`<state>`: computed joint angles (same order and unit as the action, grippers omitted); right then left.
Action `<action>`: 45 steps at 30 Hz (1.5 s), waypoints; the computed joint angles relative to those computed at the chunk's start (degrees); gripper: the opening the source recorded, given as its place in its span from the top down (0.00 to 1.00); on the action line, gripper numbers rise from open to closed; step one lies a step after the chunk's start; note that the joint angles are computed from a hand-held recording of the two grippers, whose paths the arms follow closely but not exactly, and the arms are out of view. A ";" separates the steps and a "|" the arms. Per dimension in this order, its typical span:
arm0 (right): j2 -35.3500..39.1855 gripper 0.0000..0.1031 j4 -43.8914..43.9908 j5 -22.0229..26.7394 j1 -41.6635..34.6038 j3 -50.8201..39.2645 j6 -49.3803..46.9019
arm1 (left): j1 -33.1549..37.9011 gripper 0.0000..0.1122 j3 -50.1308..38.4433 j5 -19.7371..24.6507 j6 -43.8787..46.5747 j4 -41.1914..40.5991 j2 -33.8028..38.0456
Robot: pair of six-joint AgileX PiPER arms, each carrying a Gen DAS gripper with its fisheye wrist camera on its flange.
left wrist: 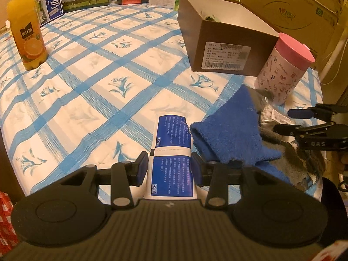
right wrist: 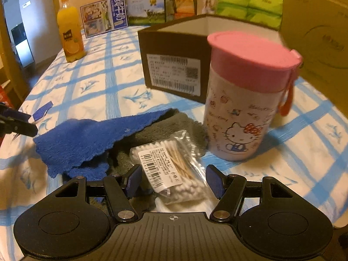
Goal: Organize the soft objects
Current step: 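Lift the wipe packet with the left gripper while the right grasps the clear cotton-swab bag, then carry the wipe packet and swab bag over the open box with both grippers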
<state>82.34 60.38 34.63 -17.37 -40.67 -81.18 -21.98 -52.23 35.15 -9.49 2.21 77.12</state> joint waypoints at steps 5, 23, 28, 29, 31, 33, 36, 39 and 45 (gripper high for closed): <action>3.91 0.57 0.42 0.72 0.58 -2.27 0.00 | 0.22 0.65 -0.10 -0.04 0.26 -0.47 0.68; -1.44 0.73 -1.33 0.81 0.22 -1.22 3.91 | 0.40 0.65 -0.61 1.59 -1.47 0.90 -1.39; -4.14 0.73 -1.72 4.59 -2.86 -1.06 5.56 | -0.33 0.66 -1.39 2.32 -1.84 1.38 -2.20; -4.74 0.73 -1.63 5.74 -3.92 -1.00 5.63 | -0.49 0.66 -1.63 2.45 -1.86 1.44 -2.32; -5.96 0.73 -1.69 8.58 -6.37 -1.01 6.04 | -0.83 0.66 -2.28 2.72 -1.79 1.55 -2.47; -7.14 0.73 -1.97 11.63 -9.42 -1.10 6.56 | -1.10 0.66 -3.05 2.89 -1.72 1.56 -2.53; -8.26 0.73 -3.01 15.79 -14.25 -1.56 7.88 | -1.29 0.66 -4.44 3.24 -1.26 0.60 -2.33; -8.82 0.73 -4.53 19.27 -19.00 -2.44 9.52 | -2.02 0.66 -5.60 3.45 -1.43 0.59 -2.19; -8.63 0.73 -5.04 25.71 -28.50 -4.84 10.77 | -3.40 0.66 -8.11 4.02 -0.96 0.12 -1.37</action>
